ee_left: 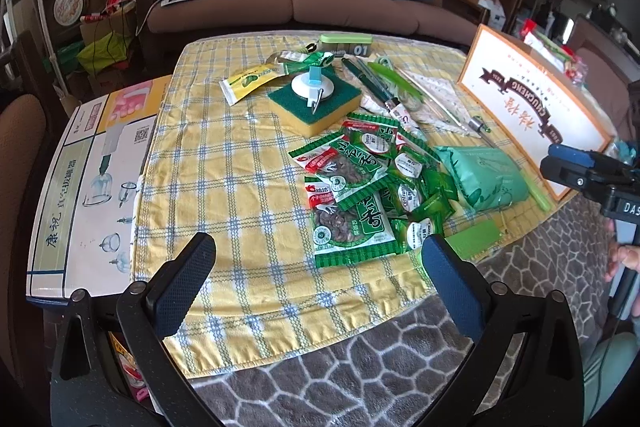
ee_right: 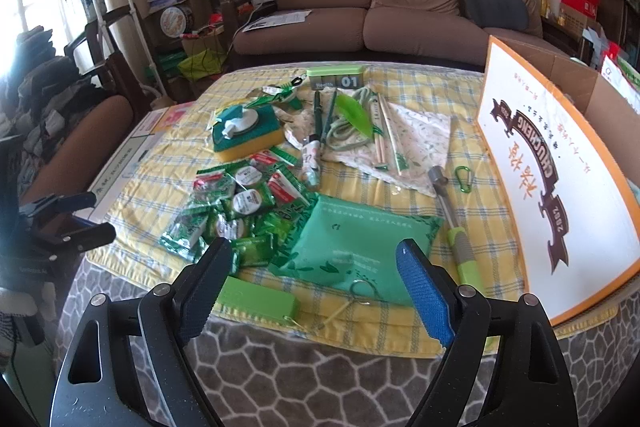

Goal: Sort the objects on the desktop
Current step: 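Move the left tool toward the green plastic bag on the table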

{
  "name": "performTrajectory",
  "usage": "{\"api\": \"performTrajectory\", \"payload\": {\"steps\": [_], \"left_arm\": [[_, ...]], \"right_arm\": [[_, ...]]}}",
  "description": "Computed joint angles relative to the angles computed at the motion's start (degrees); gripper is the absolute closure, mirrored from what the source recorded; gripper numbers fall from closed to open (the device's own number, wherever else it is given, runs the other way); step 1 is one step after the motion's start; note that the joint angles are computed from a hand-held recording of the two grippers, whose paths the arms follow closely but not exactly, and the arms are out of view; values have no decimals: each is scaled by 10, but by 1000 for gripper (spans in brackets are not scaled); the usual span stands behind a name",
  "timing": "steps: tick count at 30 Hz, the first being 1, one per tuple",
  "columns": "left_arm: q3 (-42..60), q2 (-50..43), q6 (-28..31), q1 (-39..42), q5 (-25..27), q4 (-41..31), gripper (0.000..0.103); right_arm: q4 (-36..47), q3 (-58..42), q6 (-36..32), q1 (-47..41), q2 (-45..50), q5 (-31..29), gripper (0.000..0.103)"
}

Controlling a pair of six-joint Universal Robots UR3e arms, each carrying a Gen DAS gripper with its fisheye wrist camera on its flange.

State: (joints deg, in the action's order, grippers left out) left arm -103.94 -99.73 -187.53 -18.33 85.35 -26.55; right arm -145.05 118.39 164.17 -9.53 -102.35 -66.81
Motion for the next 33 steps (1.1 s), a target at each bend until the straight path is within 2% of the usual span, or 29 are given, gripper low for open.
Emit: {"api": "performTrajectory", "payload": {"steps": [1, 3, 9, 12, 16, 18, 21, 27, 33], "left_arm": [[6, -6, 4, 2, -4, -2, 0], [12, -16, 11, 6, -17, 1, 0], [57, -57, 20, -12, -61, 11, 3], [122, -102, 23, -43, -63, -6, 13], [228, -177, 24, -82, -66, -43, 18], [287, -219, 30, -100, -71, -69, 29], [379, -279, 43, -120, -77, -116, 37], [540, -381, 63, -139, -82, -211, 41], [638, -447, 69, -145, -85, -266, 42]], "right_arm": [[0, -9, 4, 1, 10, 9, 20], [3, -28, 10, 0, 30, 20, 29], [16, -67, 16, -22, 65, -14, 30], [21, -47, -6, -51, 55, -24, 30], [36, 0, -40, -106, 27, 8, 35], [49, 12, -57, -123, 21, 25, 40], [57, 22, -73, -139, 25, 43, 44], [59, 7, -83, -134, 68, 51, 44], [72, -15, -100, -130, 119, 65, 44]]}}
